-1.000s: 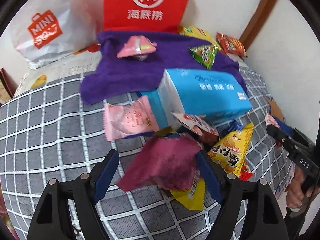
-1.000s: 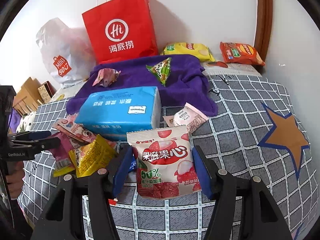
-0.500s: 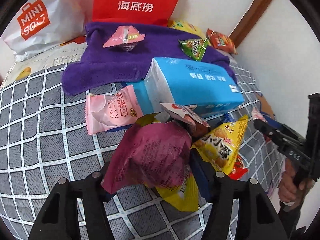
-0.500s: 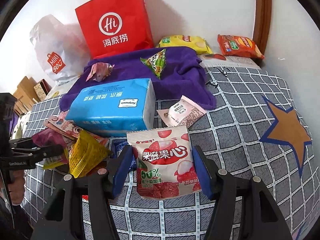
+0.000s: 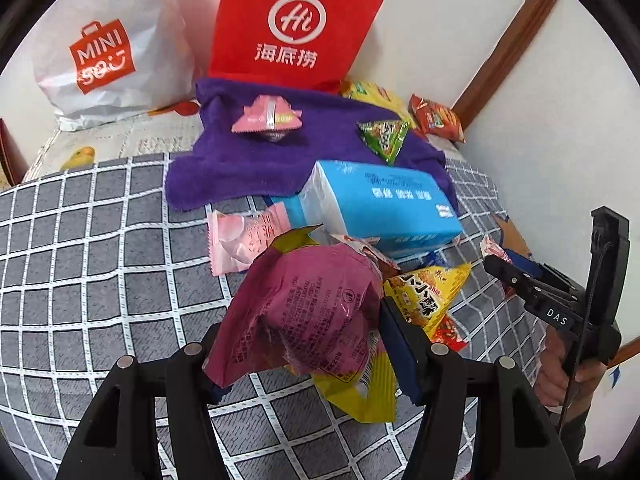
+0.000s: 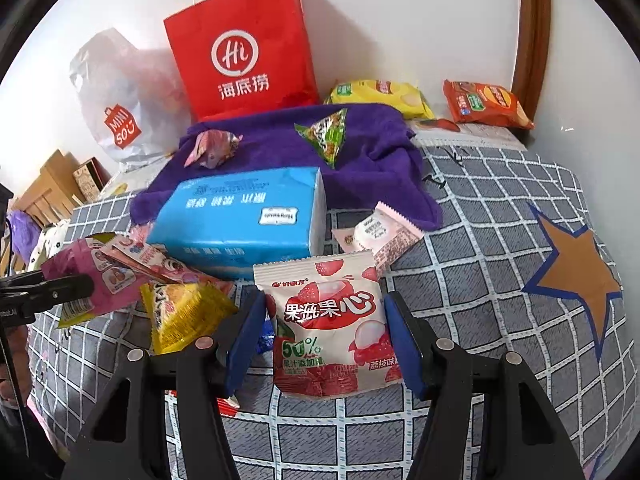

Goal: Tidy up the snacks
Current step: 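Grasp the pink snack bag with the left tool while the right tool grasps the strawberry packet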

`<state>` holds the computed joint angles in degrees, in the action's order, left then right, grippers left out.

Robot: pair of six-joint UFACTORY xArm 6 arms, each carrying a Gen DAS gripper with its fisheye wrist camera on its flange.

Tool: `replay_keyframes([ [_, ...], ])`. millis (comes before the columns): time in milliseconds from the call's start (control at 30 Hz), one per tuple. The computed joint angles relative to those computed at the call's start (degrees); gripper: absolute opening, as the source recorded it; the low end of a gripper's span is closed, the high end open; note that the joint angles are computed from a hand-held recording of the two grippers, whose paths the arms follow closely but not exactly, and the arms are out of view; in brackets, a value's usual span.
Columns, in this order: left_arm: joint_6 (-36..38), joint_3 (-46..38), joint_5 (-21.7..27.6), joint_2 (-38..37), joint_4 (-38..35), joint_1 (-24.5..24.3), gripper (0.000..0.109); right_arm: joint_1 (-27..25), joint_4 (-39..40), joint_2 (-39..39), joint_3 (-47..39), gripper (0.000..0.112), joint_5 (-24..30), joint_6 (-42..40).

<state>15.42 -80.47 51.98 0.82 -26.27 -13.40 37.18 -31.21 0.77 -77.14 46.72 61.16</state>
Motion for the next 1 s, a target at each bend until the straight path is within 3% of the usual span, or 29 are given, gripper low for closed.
replay_keyframes([
  [1000,-0.7,-4.3,-0.3,-1.1,-4.1,2.2,0.055,0.2,-1.7,0.7,-4.4,0.060,1.1,-0.3],
])
